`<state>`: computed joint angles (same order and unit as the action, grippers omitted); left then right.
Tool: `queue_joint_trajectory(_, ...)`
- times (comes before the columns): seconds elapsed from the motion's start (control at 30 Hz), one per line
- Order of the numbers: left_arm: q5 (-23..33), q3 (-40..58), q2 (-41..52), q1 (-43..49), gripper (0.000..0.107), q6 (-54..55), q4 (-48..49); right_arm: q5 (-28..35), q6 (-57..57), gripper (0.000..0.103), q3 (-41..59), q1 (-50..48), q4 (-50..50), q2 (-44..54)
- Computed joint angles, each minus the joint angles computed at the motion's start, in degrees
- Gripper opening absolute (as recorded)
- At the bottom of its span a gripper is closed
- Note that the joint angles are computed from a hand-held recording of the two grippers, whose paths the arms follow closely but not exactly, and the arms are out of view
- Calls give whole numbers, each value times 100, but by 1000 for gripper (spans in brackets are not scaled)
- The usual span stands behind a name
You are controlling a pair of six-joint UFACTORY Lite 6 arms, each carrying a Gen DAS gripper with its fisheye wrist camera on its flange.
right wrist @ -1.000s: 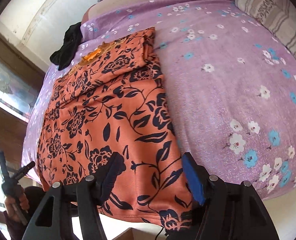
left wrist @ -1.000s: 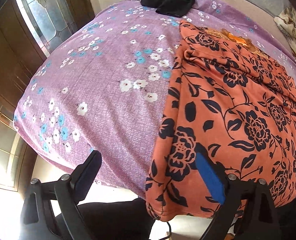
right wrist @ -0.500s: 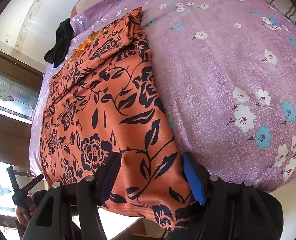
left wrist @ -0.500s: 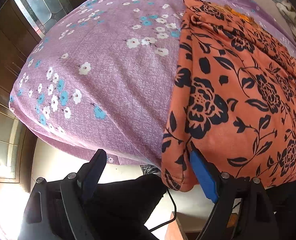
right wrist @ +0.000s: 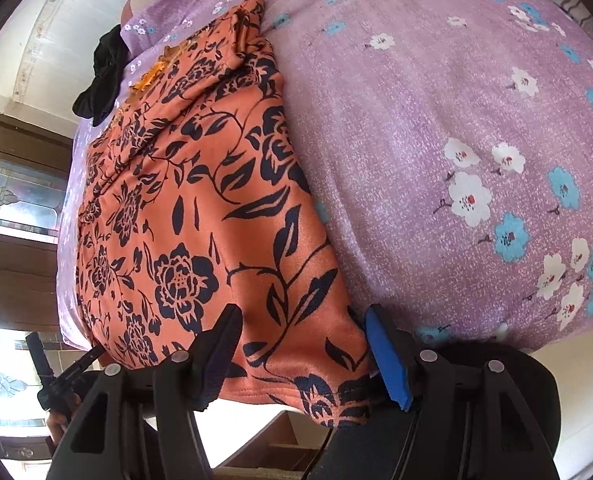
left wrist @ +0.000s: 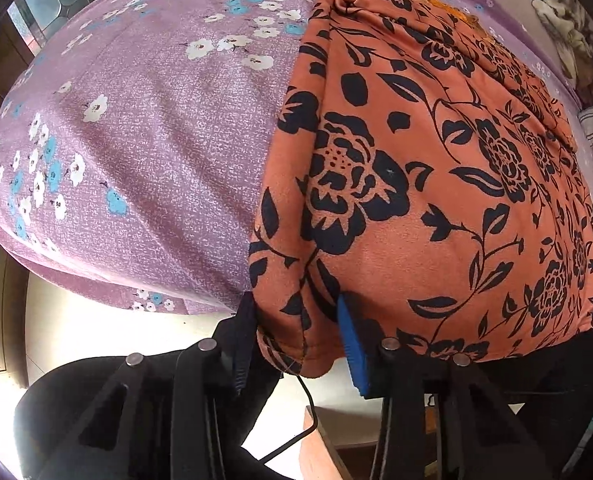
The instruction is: Fold small clothes
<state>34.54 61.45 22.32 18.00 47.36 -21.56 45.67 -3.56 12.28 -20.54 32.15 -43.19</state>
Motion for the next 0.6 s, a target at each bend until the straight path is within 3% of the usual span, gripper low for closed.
queue_joint_trajectory(0.2, 575, 529, 431, 461, 44, 313, -168, -176, 40, 67, 16, 388, 201, 221)
queue_joint_trajectory(0.27, 635, 678, 609, 420, 31, 414, -313, -458, 485, 62, 8, 831, -75, 277)
queue_joint_trajectory(0.37, 652, 731, 605, 417, 17, 489, -311, -502, 914, 35, 50, 1177, -518, 178)
queue_joint_trajectory(0.4, 703, 765, 602, 434, 14, 507, -338, -370, 602, 15, 26, 1019, -307, 62)
queue_joint_trajectory(0.43, 783, 828, 612, 433, 13, 492, -360, -274, 530, 9, 26, 987, -266, -83)
queue_joint_trajectory(0.5, 1032, 1026, 634, 501, 12, 560, -465, -187, 775, 9, 106, 1189, -456, -330)
queue_joint_trajectory(0.6, 1506, 1335, 485, 592, 11, 700, -652, 31, 357, 9, 183, 988, 70, -719)
